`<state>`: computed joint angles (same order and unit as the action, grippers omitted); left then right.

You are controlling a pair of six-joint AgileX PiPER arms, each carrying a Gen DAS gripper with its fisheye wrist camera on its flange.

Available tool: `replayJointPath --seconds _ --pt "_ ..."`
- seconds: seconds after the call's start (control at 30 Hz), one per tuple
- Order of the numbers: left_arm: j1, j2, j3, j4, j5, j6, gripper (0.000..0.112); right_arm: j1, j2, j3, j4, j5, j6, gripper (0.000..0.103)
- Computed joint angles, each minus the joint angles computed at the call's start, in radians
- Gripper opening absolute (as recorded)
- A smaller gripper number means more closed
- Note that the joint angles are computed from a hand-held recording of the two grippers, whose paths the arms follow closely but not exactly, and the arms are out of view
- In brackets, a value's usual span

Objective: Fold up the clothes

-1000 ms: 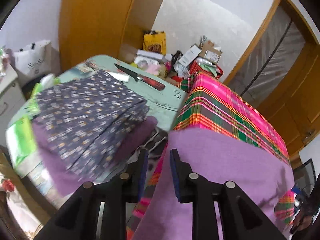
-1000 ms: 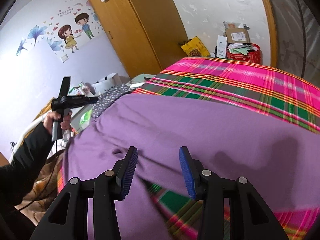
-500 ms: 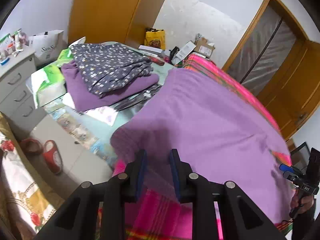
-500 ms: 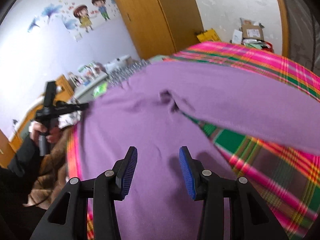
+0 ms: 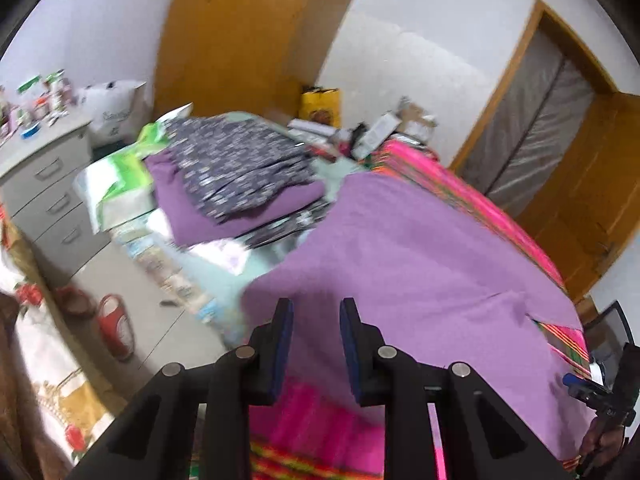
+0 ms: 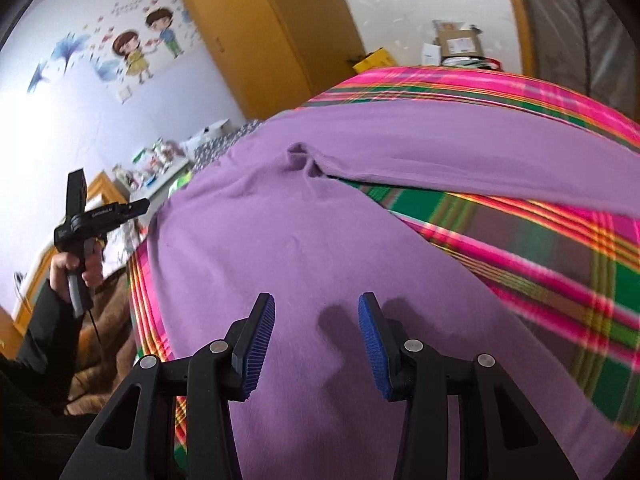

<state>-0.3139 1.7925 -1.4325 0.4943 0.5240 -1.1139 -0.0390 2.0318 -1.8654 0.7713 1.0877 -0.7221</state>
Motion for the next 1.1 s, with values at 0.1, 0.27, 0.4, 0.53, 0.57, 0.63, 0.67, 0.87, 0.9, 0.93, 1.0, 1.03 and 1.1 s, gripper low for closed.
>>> replayJointPath --seconds 0.1,0.27,0.4,0.53,0.57,0.63,0.67,0.87,0.9,0.93,1.0,1.03,1.1 --pt "-0.029 0.057 -0.071 -0.040 0.023 0.055 0.024 -0.018 -0.045 0.074 0.003 -0.048 0.004 0.045" --pt "-0.091 0.106 -0.133 -0.102 0.017 0.129 0.024 -0.056 -0.131 0.211 -0.046 -0.142 0.018 0.045" --pt "-0.150 0.157 -0.220 -0.152 0.013 0.202 0.024 -0.112 -0.197 0.317 -0.073 -0.208 0.026 0.045" --pt "-0.197 0.241 -0.361 -0.244 0.052 0.331 0.024 -0.166 -0.256 0.423 -0.117 -0.297 0.033 0.045" --pt "-0.208 0.263 -0.399 -0.257 0.070 0.352 0.024 -0.182 -0.274 0.449 -0.125 -0.319 0.031 0.045" --pt "-0.227 0.304 -0.469 -0.285 0.103 0.393 0.024 -0.214 -0.306 0.493 -0.152 -0.365 0.042 0.045" --pt "-0.235 0.322 -0.502 -0.299 0.119 0.412 0.024 -0.230 -0.318 0.507 -0.173 -0.388 0.061 0.045" --pt "-0.275 0.405 -0.654 -0.328 0.212 0.468 0.024 -0.292 -0.328 0.501 -0.140 -0.372 -0.004 0.045" --pt "-0.280 0.409 -0.663 -0.332 0.219 0.474 0.024 -0.292 -0.326 0.494 -0.130 -0.364 -0.030 0.045" --pt "-0.285 0.422 -0.690 -0.338 0.235 0.485 0.024 -0.284 -0.323 0.483 -0.127 -0.355 -0.058 0.045" --pt "-0.292 0.454 -0.751 -0.354 0.269 0.512 0.024 -0.256 -0.299 0.443 -0.127 -0.332 -0.105 0.045" --pt "-0.295 0.472 -0.786 -0.364 0.287 0.527 0.024 -0.241 -0.279 0.413 -0.128 -0.313 -0.123 0.045" --pt "-0.304 0.506 -0.850 -0.367 0.324 0.542 0.024 -0.214 -0.227 0.341 -0.131 -0.261 -0.149 0.045"
